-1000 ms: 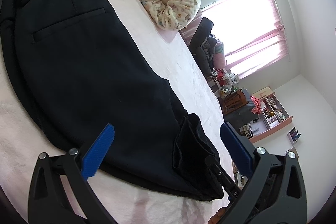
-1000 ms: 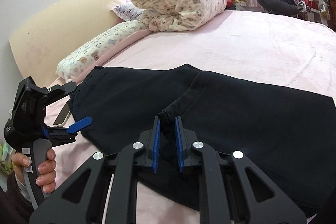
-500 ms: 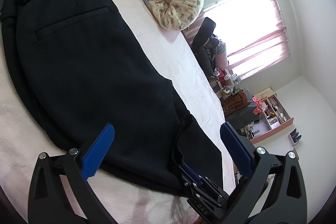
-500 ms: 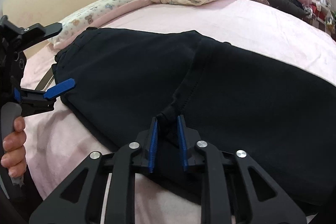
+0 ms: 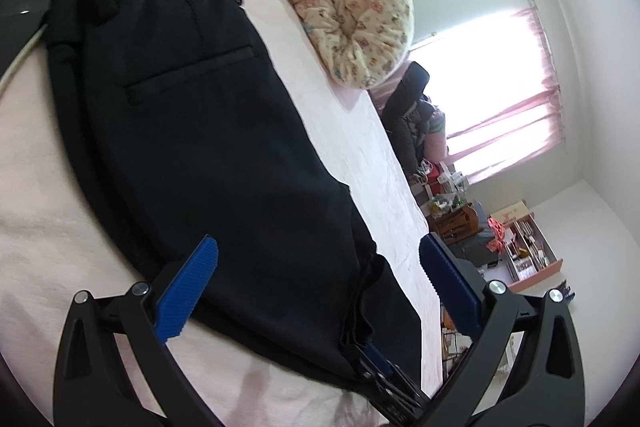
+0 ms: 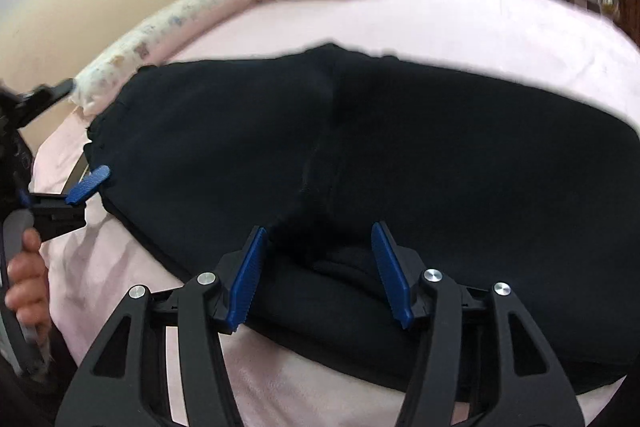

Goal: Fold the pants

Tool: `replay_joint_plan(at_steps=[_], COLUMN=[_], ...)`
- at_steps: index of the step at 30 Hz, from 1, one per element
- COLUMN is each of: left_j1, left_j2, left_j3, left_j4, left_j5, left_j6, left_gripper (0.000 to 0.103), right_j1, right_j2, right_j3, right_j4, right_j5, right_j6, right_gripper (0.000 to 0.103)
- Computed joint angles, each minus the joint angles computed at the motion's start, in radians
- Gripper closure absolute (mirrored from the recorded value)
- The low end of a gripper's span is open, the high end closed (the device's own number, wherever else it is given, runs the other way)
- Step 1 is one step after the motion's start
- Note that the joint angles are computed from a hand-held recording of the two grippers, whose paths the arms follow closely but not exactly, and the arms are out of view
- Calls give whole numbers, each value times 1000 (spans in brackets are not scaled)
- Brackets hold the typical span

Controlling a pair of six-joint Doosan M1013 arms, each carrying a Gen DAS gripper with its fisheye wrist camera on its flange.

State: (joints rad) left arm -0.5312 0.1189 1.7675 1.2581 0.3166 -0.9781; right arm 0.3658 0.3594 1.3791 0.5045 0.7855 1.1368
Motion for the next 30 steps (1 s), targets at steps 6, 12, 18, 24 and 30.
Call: replay_joint_plan(at_steps=[6, 12, 18, 24, 30], left_j1=[6, 43, 59, 77, 78], left_j2=[-58, -94, -88, -69, -72], left_j3=[64, 104, 108, 76, 76], left_j4=[99, -85, -14, -129, -179], left_j5=[116, 111, 83, 89, 81], left_j6=[-200, -135, -218, -74, 12], left_gripper=[2, 2, 2, 2, 2], right_j1=[-66, -148, -206, -228, -227], right_j2=[-41, -57, -72, -70, -71], right_j3=[52, 100, 152, 164, 170], right_j4=[274, 471, 617, 701, 706], right_j5=[22, 95, 111, 144, 173], right_j6=[-108, -192, -257, -300, -314], right_gripper=[27, 22, 20, 19, 19])
